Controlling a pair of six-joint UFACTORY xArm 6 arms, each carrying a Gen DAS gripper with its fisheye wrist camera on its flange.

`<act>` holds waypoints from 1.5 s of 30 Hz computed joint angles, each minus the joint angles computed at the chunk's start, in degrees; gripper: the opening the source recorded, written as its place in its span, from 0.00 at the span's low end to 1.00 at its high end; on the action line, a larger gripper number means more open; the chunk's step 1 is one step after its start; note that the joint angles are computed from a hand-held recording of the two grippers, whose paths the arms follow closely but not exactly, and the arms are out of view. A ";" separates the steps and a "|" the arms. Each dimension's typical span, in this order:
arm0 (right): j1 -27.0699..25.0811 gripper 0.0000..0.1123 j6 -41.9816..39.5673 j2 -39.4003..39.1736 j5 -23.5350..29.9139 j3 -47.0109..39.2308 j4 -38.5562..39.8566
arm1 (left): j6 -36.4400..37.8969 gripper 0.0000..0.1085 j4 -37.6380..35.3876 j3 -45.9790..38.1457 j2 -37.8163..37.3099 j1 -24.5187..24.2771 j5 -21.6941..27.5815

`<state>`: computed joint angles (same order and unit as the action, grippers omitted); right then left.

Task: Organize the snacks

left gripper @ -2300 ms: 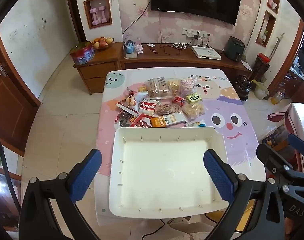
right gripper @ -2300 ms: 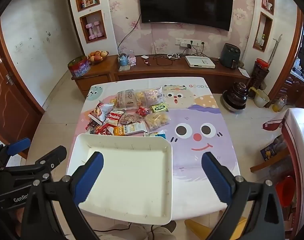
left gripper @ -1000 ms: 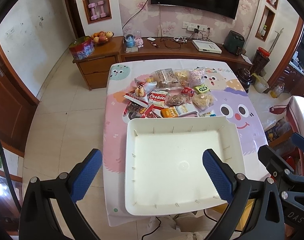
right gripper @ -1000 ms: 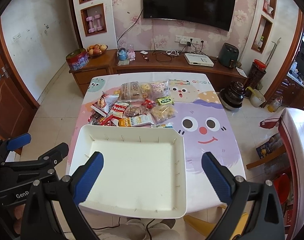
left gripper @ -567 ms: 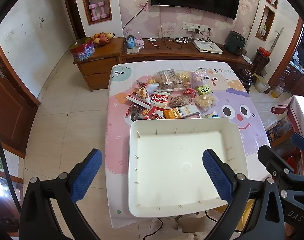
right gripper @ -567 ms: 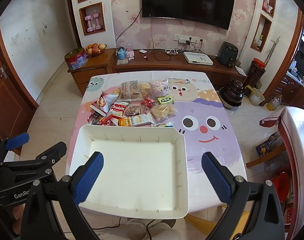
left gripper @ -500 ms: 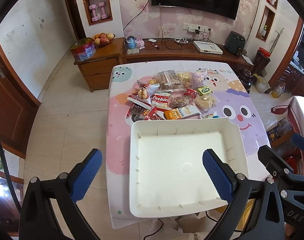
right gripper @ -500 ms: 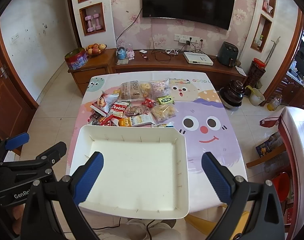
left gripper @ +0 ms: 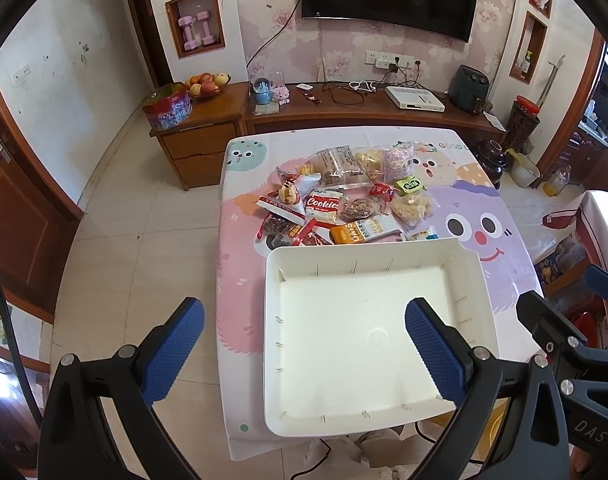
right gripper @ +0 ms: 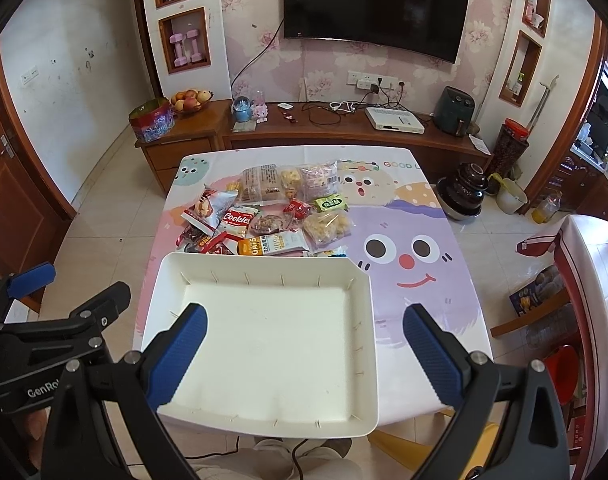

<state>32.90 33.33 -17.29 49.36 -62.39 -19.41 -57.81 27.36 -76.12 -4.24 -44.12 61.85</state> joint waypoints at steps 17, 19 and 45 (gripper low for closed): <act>-0.01 0.88 0.36 0.14 1.34 -1.51 -0.44 | 6.00 0.93 -5.29 2.97 -1.82 2.21 -5.73; 0.10 0.88 0.48 0.33 2.26 -2.62 -0.79 | 6.99 0.93 -6.57 3.73 -2.22 2.74 -7.41; -12.30 0.88 -21.21 31.85 8.33 -36.22 15.10 | 18.69 0.93 -16.78 -15.90 16.58 20.34 -4.70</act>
<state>20.60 12.12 14.56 57.69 -98.61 -4.31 -39.12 10.59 -92.03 12.34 -23.78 57.15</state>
